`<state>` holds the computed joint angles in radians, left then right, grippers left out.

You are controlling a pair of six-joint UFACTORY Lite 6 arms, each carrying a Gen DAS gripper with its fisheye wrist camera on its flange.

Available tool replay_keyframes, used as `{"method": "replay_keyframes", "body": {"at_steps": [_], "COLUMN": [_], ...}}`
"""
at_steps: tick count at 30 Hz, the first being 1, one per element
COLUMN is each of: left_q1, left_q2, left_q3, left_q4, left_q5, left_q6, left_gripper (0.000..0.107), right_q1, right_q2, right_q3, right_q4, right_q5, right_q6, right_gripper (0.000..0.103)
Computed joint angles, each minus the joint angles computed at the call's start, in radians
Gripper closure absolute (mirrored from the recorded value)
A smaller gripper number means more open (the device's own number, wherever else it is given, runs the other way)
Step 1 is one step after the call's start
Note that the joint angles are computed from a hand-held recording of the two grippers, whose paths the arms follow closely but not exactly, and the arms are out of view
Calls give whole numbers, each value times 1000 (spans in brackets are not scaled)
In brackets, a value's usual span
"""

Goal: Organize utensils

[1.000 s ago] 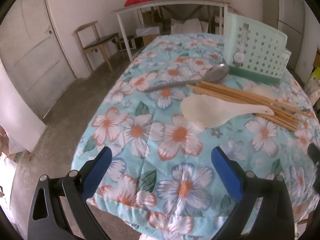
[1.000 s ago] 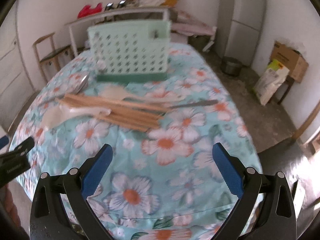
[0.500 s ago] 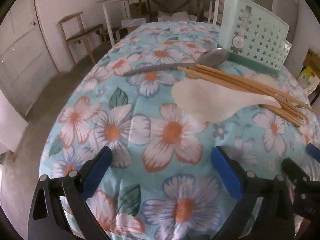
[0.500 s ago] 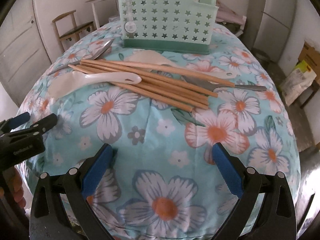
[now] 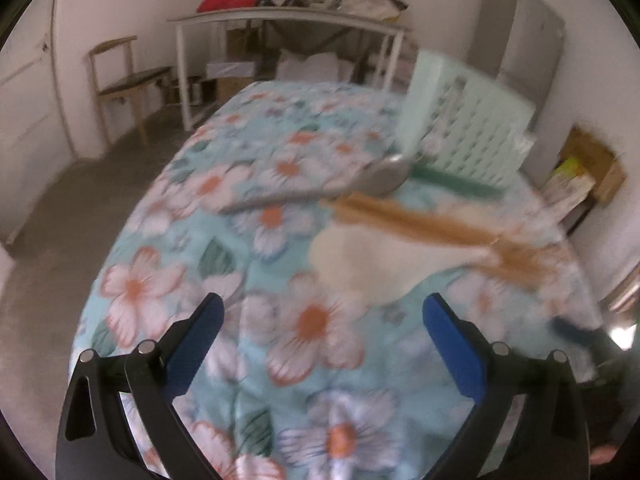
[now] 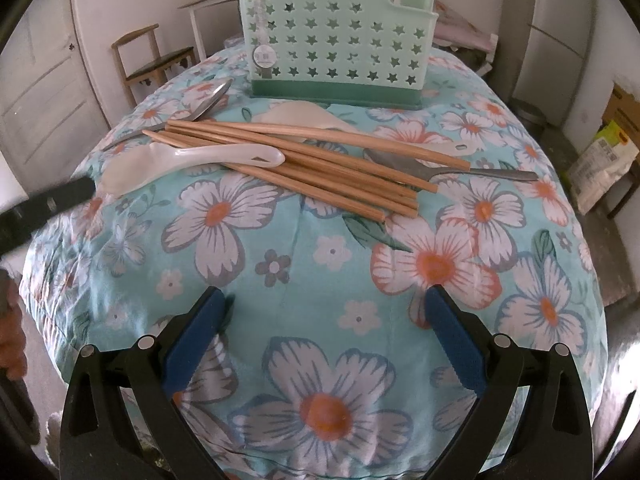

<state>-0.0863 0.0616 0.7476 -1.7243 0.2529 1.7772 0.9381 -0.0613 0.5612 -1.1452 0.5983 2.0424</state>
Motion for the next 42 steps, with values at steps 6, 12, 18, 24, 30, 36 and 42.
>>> {"method": "replay_keyframes", "body": {"at_steps": [6,12,18,24,30,36,42], "left_q1": [49,139,150,135,162,248,336], "left_q2": [114,286,377,370,346,255,195], "left_q3": [113,244,306,282,263,208,154], "left_q4": [203,304,262,203,208,305,350], "left_q5": [142,335,416,370,392,381,390], "left_q6": [-275,-464,-510,-457,-442,-452,-398], "left_gripper": [44,68,81,94,98,99,99], "right_q1": [-2,-4,-2,-4,-6,-46,-182], "right_q2": [2,4,12,9,-2,-127,-282], "right_q3": [4,5,10,7,-1,-29,9], "right_q4": [-5,-7,-14,-20,-25,106,-37], "right_q5": [-4,-7,-6,-10,-15,-59,-250], "right_q6": [-2,-1,12,22,22,-194,-128], "right_gripper": [8,8,8,8,8,8,11]}}
